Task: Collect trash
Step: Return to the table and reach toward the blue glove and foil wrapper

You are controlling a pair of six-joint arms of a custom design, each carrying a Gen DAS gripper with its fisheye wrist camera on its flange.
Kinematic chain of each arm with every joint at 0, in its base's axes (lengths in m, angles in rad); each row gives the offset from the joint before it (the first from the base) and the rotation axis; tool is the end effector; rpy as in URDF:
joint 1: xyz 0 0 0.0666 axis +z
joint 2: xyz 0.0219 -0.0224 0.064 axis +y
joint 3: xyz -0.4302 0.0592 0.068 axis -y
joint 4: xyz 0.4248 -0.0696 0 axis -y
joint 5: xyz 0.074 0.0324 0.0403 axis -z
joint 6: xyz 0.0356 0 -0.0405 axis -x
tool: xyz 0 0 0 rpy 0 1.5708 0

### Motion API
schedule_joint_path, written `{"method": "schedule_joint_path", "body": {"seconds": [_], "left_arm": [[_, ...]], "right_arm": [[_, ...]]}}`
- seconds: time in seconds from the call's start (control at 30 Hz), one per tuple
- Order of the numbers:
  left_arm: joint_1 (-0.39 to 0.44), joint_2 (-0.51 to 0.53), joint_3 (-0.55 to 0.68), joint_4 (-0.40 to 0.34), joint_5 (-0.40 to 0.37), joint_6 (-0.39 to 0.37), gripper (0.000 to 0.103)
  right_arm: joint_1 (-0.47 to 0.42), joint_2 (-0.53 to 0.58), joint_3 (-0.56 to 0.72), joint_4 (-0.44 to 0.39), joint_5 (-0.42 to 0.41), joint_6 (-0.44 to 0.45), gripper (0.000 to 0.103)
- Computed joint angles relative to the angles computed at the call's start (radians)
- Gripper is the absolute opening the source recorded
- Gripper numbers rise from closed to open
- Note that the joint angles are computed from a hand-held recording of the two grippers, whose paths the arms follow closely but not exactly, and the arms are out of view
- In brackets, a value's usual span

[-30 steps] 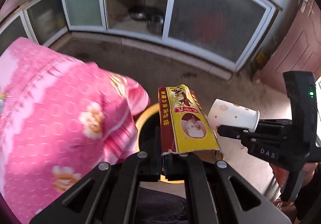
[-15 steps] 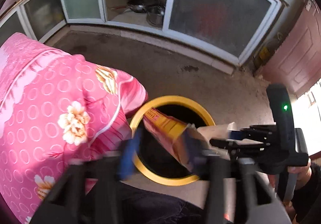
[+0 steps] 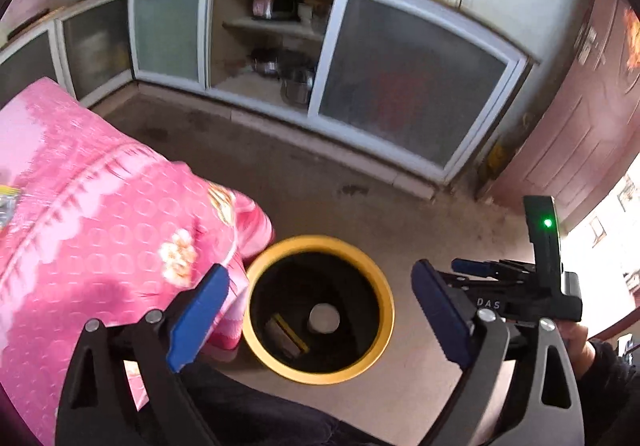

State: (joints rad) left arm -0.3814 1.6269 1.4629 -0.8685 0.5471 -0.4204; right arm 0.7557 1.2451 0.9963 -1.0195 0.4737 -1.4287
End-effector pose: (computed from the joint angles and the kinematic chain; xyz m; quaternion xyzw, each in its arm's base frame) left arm 0.5372 -0.2358 0.3972 0.4284 0.8265 -0.2554 0.2611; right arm 0.2965 0.2565 0.3544 0.3507 0.8954 0.0232 0.2734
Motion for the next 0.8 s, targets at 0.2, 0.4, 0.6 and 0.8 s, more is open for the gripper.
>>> {"method": "schedule_joint_path", "body": {"seconds": [0.2,0.4,0.6,0.8], "left_arm": [[0.137,-0.132,-0.083,0.164,0.077,0.046,0.095],[0.299,-0.210,-0.133,0.274,-0.005,0.085,0.095],[0.480,-0.200,-0.119,0.363,-0.200,0.171,0.095],[0.600,-0.102,-0.036,0.441,-0.509,0.195,0.095]], "right_arm": [[0.041,-0.007,0.099,0.002,0.218,0.124,0.060],[0.035,0.086,0.252,0.186,0.236,0.457,0.060],[0.006,0.281,0.468,0.345,0.097,0.732,0.060],[-0.010,0.501,0.745,0.331,-0.030,0.883,0.068]]}}
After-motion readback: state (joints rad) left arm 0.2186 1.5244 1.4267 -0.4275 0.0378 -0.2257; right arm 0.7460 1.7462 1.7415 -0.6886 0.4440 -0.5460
